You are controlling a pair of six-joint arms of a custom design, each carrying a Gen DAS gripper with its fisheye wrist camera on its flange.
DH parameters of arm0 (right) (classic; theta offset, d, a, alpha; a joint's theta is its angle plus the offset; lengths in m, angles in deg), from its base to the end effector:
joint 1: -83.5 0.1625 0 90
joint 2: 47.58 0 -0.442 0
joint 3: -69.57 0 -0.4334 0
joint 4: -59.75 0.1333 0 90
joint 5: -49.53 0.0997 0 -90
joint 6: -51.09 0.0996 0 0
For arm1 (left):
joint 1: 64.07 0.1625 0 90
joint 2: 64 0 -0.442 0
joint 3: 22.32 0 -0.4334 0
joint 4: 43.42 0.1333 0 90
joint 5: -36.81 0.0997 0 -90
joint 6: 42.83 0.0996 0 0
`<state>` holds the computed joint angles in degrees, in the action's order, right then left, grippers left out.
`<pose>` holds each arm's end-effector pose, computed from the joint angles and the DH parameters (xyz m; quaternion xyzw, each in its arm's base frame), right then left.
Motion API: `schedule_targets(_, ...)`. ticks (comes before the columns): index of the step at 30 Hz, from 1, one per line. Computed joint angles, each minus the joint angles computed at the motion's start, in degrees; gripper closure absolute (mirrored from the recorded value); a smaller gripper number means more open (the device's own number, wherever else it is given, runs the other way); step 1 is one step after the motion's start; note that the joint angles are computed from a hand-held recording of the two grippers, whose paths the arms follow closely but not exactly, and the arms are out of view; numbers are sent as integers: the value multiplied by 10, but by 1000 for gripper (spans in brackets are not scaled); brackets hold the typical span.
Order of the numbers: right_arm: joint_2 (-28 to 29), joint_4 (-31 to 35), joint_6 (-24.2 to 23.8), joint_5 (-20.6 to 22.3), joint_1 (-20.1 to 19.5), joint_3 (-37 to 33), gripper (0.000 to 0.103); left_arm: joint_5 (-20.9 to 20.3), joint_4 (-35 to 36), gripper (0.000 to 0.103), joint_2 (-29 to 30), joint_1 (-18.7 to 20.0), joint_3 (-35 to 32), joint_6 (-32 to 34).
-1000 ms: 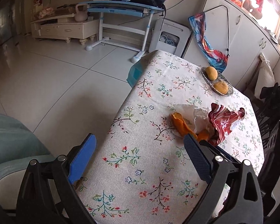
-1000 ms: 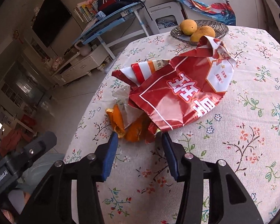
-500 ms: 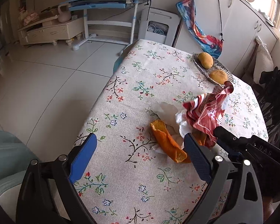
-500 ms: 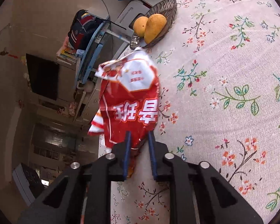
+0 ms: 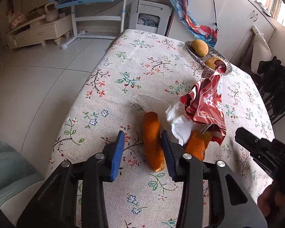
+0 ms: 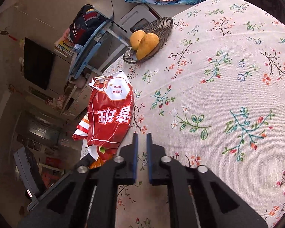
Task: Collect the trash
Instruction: 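Lift the red snack bag with the right gripper while the left gripper grasps an orange peel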
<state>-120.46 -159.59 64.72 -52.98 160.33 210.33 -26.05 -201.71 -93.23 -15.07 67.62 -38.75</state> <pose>0.0116 -0.4406 0.2245 -0.2522 -0.8183 0.5083 0.0916 -0.3298 -0.6518 -0.0744 0.3575 0.9018 -0.1351 0.2017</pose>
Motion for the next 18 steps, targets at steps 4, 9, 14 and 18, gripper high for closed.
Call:
schedule_targets(4,34,4,-18,-39,24,-48,54,-3,-4,65,-6,2,8,6)
schedule_targets(9,49,69,-30,-35,34,-91,82,-17,2,80,-7,4,7,20)
schedule_targets(14,46,42,-45,-16,32,-79,92,-39,11,87,-18,10,11,14)
schedule_targets(18,18,16,-55,-22,32,-45,93,-46,9,87,-40,12,29,7)
